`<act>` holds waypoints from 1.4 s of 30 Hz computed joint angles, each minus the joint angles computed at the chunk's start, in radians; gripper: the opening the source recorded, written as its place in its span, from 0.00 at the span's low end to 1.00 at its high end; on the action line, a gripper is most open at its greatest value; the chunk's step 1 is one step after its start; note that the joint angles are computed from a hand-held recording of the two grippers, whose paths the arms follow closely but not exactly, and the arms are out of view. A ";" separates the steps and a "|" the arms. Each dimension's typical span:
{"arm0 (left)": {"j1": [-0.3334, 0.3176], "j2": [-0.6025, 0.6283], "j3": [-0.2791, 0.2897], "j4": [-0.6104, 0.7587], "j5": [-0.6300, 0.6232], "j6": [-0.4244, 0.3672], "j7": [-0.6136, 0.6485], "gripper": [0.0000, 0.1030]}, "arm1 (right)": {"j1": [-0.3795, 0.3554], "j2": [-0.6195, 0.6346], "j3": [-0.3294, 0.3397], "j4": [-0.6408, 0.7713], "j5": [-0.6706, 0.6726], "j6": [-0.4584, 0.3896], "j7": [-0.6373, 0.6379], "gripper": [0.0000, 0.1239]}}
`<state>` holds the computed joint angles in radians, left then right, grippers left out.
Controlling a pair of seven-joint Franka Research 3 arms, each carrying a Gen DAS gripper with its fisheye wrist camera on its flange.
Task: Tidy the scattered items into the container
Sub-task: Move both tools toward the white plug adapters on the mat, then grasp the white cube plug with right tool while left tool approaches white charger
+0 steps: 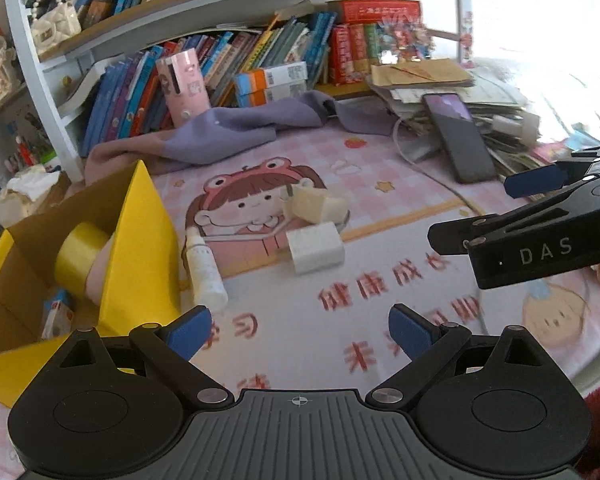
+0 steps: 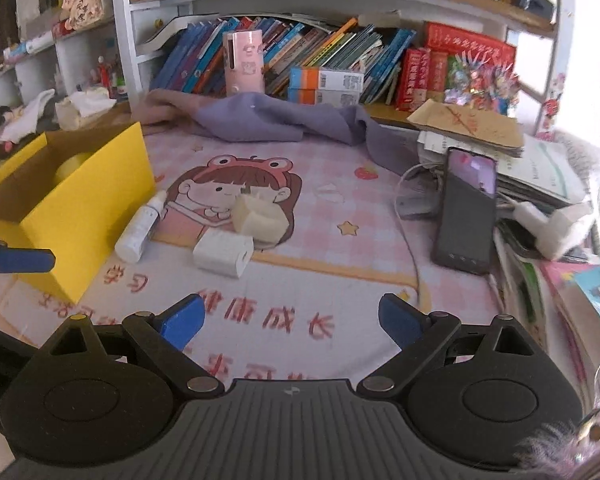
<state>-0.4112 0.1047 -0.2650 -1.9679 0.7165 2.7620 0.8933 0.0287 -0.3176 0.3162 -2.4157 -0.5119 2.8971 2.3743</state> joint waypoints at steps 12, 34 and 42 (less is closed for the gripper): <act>-0.101 0.244 0.054 0.317 0.070 -0.169 -0.122 0.93 | 0.273 0.286 -0.300 0.234 0.822 0.066 -0.793 0.75; -0.179 0.496 0.113 0.634 -0.075 -0.327 -0.061 0.85 | 0.136 0.625 -0.212 0.657 1.203 -0.287 -1.166 0.62; -0.175 0.535 0.107 0.693 -0.150 -0.369 -0.053 0.72 | 0.122 0.644 -0.200 0.688 1.229 -0.330 -1.247 0.56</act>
<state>-0.5860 0.6401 -0.1579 -1.2754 0.5668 2.3929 0.8404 0.1511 0.3267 0.1162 -1.7273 0.7168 2.5672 1.1273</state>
